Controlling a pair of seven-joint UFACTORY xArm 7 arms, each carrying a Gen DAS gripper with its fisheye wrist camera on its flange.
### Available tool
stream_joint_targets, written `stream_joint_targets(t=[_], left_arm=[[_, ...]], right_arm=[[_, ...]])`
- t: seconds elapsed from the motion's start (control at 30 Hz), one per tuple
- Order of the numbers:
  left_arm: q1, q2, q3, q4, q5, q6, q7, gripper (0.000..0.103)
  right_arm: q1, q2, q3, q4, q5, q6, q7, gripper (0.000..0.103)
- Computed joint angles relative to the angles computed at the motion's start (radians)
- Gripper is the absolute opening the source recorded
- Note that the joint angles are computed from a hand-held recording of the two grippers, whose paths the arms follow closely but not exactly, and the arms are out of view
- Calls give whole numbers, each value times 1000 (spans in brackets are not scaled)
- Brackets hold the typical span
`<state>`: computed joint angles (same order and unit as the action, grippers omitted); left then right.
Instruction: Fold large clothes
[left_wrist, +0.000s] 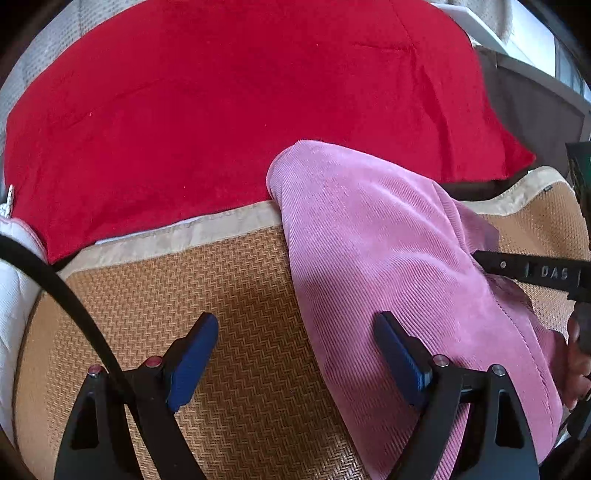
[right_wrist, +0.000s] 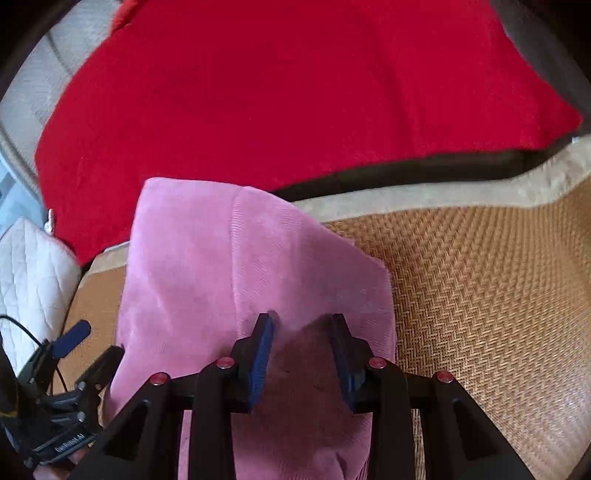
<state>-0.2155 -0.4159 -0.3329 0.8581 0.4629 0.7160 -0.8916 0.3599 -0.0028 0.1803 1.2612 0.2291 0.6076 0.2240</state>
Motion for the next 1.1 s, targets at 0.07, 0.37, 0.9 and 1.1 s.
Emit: stream_joint_targets(t=[0.07,0.37,0.9,1.1], left_arm=[[-8,-19,11,-7,-14,1,17,87],[10,-149,-86,-28,46,83,14,87],[-12,-138,-131,-20,98,174,13,87],[-24,-129,-143,0,115,200,3,87]], right_arm=[[-4,-11,-5,-7,46,-8,-21,35],[28,-225,-14,-177,160,-45,-122,36],[80,-307,-27,-295,138,-33,-130,38],[76,-303,-10,-300,90,-19,-121,38]])
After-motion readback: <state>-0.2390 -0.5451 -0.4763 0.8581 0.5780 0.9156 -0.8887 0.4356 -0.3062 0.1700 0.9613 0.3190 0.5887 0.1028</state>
